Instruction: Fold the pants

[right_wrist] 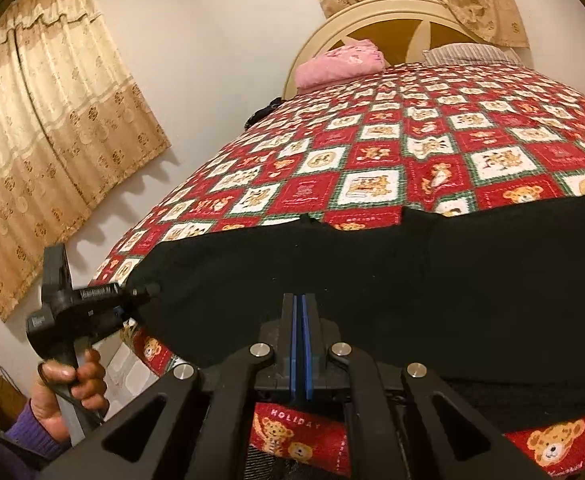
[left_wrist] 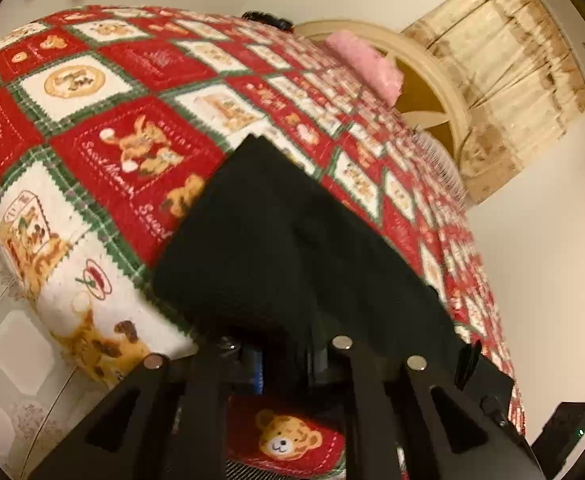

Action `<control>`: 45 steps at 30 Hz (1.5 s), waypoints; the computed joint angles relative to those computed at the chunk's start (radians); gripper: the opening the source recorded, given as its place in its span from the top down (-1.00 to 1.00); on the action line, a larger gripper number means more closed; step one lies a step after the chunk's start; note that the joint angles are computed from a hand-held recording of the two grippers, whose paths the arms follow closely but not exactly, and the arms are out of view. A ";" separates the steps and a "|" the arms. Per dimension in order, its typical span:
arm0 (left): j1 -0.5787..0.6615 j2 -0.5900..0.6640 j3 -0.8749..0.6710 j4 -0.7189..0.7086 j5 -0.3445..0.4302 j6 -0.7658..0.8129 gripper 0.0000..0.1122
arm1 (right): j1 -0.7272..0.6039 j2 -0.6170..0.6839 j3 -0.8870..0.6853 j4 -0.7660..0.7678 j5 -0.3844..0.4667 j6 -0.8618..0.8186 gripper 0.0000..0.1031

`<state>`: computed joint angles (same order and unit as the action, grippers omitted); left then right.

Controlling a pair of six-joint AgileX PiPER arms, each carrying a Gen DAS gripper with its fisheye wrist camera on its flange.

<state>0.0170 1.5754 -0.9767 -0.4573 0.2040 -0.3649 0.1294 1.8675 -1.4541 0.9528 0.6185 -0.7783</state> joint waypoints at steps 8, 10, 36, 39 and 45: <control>-0.167 0.009 -0.219 0.725 0.119 -0.422 0.74 | -0.124 0.008 -0.027 0.017 0.001 0.059 0.95; -0.217 0.022 -0.276 0.696 0.103 -0.322 0.74 | -0.181 0.023 -0.054 0.040 0.038 0.071 0.95; -0.361 0.286 -0.607 -0.066 0.344 0.597 -0.13 | -0.394 0.074 -0.055 0.322 0.280 -0.022 0.88; -0.324 0.229 -0.523 0.019 0.277 0.498 -0.22 | -0.354 0.082 -0.055 0.300 0.246 -0.027 0.15; -0.263 0.188 -0.435 0.292 0.234 0.183 -0.22 | -0.243 0.060 -0.016 0.151 0.094 -0.012 -0.07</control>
